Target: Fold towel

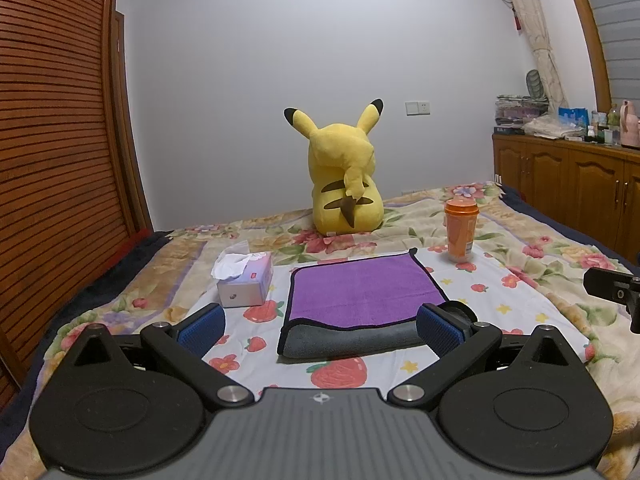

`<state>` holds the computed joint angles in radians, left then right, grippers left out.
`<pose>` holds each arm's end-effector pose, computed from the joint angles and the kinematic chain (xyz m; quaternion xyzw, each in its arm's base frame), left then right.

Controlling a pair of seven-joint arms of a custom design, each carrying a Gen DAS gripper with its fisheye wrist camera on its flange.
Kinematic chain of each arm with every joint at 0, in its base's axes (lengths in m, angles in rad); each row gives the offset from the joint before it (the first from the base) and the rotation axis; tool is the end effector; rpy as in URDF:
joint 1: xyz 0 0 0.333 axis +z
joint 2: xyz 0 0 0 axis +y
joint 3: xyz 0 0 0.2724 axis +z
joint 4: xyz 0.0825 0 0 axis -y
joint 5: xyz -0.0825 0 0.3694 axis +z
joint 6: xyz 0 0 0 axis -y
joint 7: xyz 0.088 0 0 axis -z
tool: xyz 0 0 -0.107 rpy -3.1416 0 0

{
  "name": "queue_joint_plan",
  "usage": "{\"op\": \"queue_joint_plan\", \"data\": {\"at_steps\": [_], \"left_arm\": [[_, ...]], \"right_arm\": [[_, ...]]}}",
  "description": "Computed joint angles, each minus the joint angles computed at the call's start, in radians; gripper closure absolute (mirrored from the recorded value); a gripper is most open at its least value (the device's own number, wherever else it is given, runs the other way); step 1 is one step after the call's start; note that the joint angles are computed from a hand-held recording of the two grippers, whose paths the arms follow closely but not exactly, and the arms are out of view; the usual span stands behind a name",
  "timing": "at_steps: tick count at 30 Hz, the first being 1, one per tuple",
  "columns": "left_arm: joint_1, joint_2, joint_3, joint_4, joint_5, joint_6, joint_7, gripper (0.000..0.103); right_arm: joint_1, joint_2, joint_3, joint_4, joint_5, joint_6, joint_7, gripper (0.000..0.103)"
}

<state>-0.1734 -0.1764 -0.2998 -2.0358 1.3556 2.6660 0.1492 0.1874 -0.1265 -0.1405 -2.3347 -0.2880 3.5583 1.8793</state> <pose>0.4676 -0.2816 0.5511 -0.5469 0.6046 -0.3682 0.4469 0.5122 0.0565 0.5184 -0.5768 0.5320 -0.3777 0.4916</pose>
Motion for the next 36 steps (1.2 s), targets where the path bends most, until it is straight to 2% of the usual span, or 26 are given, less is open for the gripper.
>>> {"op": "queue_joint_plan", "data": {"at_steps": [12,15,23,36], "left_arm": [[0.005,-0.009,0.001,-0.006,-0.004,0.005,0.008,0.000],[0.006,-0.009,-0.002,-0.007,0.000,0.003,0.007,0.000],[0.006,-0.008,-0.002,-0.006,0.004,0.002,0.006,0.000],[0.016,-0.015,0.002,-0.013,-0.011,0.016,0.020,0.000]], "right_arm": [[-0.004,0.001,0.020,-0.006,0.040,0.004,-0.033,0.000],[0.008,-0.001,-0.027,0.003,-0.045,0.000,0.033,0.000],[-0.008,0.003,-0.002,0.003,-0.024,0.002,0.017,0.000],[-0.008,0.004,-0.005,0.007,-0.035,-0.001,0.023,0.000]]}}
